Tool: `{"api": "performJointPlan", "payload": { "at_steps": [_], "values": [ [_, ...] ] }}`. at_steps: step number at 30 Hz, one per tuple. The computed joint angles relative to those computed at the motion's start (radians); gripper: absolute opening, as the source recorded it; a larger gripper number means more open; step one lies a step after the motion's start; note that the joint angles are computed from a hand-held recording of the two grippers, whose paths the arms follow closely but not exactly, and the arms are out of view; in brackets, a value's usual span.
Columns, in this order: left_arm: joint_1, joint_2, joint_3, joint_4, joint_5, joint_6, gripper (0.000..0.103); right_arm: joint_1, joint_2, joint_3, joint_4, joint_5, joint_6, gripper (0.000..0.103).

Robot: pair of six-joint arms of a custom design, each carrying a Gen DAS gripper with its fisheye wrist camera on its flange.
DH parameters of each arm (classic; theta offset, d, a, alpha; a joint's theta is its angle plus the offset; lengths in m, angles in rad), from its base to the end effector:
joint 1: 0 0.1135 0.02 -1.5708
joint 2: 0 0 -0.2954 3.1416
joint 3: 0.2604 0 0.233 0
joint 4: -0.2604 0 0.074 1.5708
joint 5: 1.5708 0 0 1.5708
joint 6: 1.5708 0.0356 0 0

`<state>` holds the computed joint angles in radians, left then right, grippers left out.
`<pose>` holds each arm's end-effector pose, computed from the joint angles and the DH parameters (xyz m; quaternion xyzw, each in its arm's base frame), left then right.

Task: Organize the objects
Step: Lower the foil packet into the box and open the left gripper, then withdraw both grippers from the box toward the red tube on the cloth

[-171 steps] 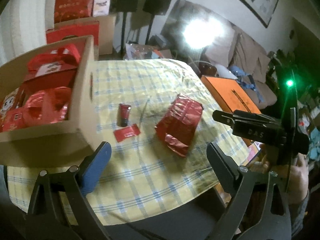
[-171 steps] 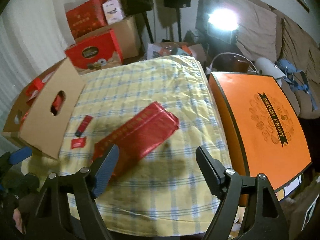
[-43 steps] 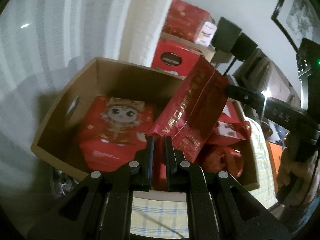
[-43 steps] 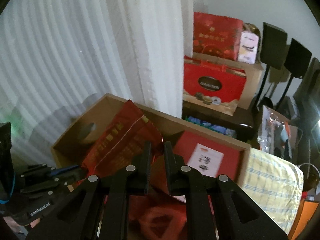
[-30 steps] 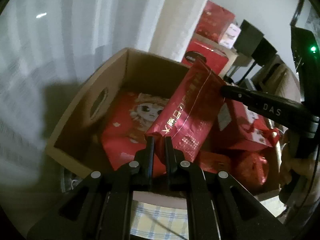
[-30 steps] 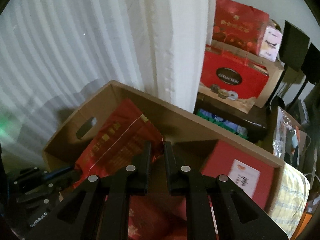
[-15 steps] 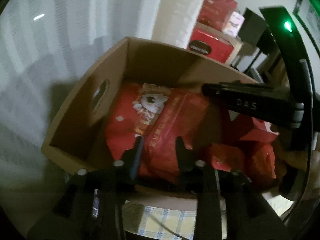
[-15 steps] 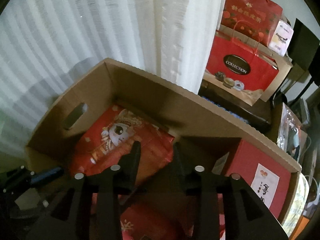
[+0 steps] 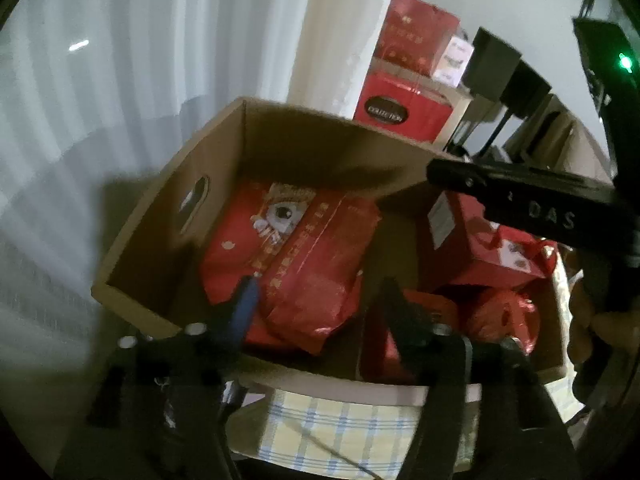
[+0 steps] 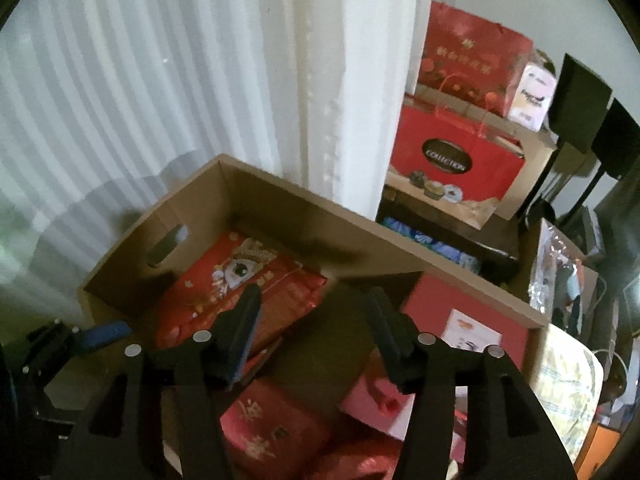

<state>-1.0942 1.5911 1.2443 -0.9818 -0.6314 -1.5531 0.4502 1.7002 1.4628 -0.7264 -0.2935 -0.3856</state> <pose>0.1484 -0.2416 0.2890 -0.2511 0.9104 -0.0359 0.3269 0.3131 0.1627 0.3230 -0.4231 0.8451 0.1490 0.2910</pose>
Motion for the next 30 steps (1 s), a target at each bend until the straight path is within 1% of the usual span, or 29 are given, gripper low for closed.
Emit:
{"api": "performJointPlan", "payload": {
  "at_steps": [2,3,4,5,7,11,13,19,21,22,25,26,27,30],
  "values": [
    [-0.011,0.009,0.025,-0.025,-0.015,-0.013,0.069,-0.017,-0.023,-0.014,-0.003,-0.009,-0.007,0.065],
    [-0.018,0.016,0.041,-0.043,-0.022,-0.022,0.072,-0.026,-0.035,-0.021,-0.006,-0.014,-0.015,0.066],
    [-0.023,0.019,0.050,-0.054,-0.028,-0.027,0.075,-0.036,-0.046,-0.028,-0.009,-0.018,-0.023,0.069],
    [-0.026,0.023,0.058,-0.058,-0.033,-0.029,0.077,-0.047,-0.059,-0.037,-0.014,-0.023,-0.032,0.073],
    [-0.039,0.034,0.082,-0.076,-0.045,-0.039,0.080,-0.074,-0.084,-0.052,-0.023,-0.041,-0.043,0.077],
    [-0.069,0.072,0.154,-0.139,-0.069,-0.056,0.083,-0.129,-0.129,-0.077,-0.038,-0.061,-0.065,0.081],
    [-0.082,0.086,0.184,-0.161,-0.081,-0.062,0.092,-0.152,-0.150,-0.088,-0.044,-0.064,-0.077,0.084],
    [-0.115,0.133,0.284,-0.218,-0.106,-0.065,0.093,-0.250,-0.194,-0.105,-0.092,-0.119,-0.127,0.089],
    [-0.123,0.153,0.321,-0.236,-0.109,-0.062,0.093,-0.290,-0.193,-0.102,-0.116,-0.152,-0.155,0.096],
    [-0.126,0.163,0.339,-0.245,-0.111,-0.059,0.093,-0.309,-0.192,-0.102,-0.128,-0.170,-0.170,0.103],
    [-0.143,0.205,0.406,-0.285,-0.132,-0.057,0.094,-0.362,-0.194,-0.111,-0.144,-0.185,-0.198,0.102],
    [-0.148,0.220,0.431,-0.295,-0.135,-0.050,0.096,-0.385,-0.197,-0.115,-0.148,-0.193,-0.209,0.102],
    [-0.150,0.229,0.446,-0.297,-0.137,-0.045,0.103,-0.403,-0.199,-0.117,-0.154,-0.202,-0.218,0.102],
    [-0.162,0.266,0.509,-0.313,-0.148,-0.025,0.103,-0.465,-0.211,-0.121,-0.170,-0.230,-0.252,0.102]
  ]
}}
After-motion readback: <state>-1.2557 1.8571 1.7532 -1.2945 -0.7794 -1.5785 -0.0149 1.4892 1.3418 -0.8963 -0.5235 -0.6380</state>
